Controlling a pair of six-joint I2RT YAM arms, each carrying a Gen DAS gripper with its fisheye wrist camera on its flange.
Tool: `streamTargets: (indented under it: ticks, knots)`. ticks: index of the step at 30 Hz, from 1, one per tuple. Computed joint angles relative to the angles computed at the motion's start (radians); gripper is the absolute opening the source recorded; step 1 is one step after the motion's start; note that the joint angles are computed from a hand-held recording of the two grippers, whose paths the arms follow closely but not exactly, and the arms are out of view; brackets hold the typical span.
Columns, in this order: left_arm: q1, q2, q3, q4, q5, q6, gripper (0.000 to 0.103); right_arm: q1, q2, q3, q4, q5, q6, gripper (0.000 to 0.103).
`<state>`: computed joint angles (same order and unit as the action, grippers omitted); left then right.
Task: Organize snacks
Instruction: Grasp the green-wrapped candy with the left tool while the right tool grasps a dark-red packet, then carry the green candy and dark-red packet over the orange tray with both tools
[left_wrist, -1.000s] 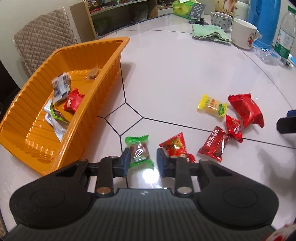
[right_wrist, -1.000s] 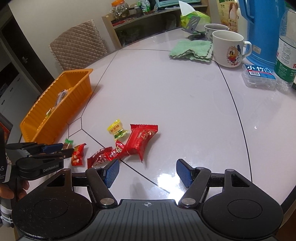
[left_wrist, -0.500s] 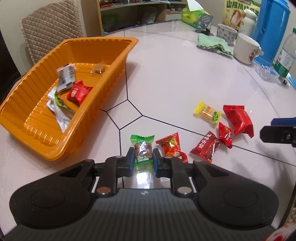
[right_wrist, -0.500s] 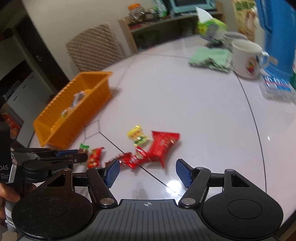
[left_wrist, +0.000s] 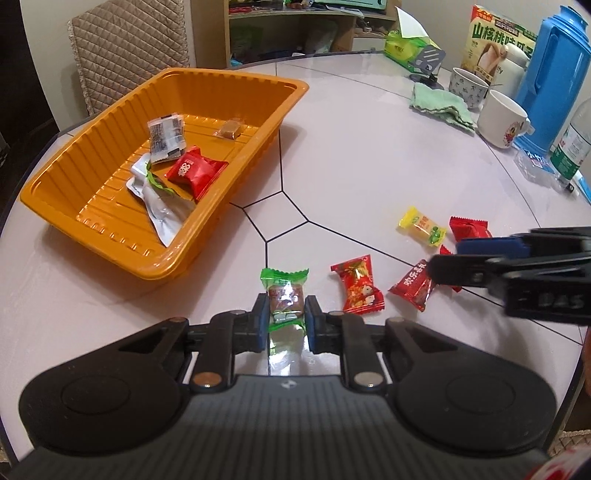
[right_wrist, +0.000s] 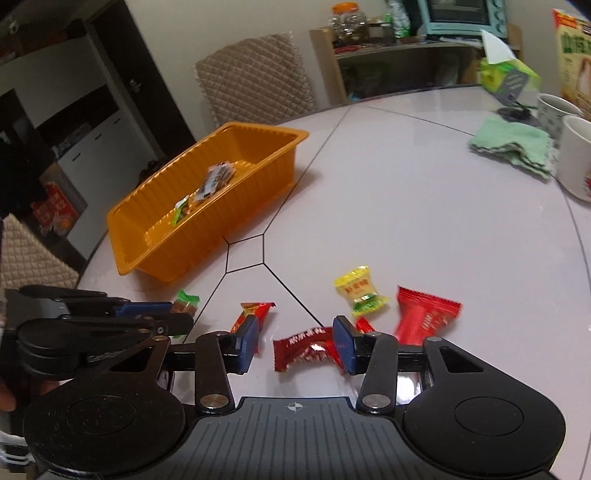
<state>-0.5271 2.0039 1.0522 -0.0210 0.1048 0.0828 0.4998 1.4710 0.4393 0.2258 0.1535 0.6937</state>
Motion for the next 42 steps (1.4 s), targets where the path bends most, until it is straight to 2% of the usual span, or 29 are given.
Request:
streamTargets:
  ticks: [3,7,16,20,26,42]
  knots:
    - [0.004,-0.001,0.003,-0.003,0.002,-0.005,0.018,-0.022,0.1,0.043,0.031,-0.035,-0.058,0.046]
    - [0.011,-0.003,0.004,-0.007,0.006,-0.011,0.018,-0.016,0.189,0.095,-0.002,-0.021,-0.13,0.046]
    - [0.019,-0.011,-0.002,-0.01,0.005,-0.022,0.018,0.032,0.246,0.118,-0.015,0.027,-0.198,0.046]
    - [0.018,-0.016,-0.007,-0.008,0.006,-0.025,0.018,0.073,0.263,0.134,-0.034,0.081,-0.259,0.045]
    - [0.016,-0.03,-0.023,-0.004,0.001,-0.028,0.018,0.113,0.27,0.112,0.0,0.126,-0.255,0.041]
    - [0.032,-0.133,-0.092,-0.001,0.02,-0.039,0.018,0.117,0.131,0.129,-0.098,0.093,-0.222,0.039]
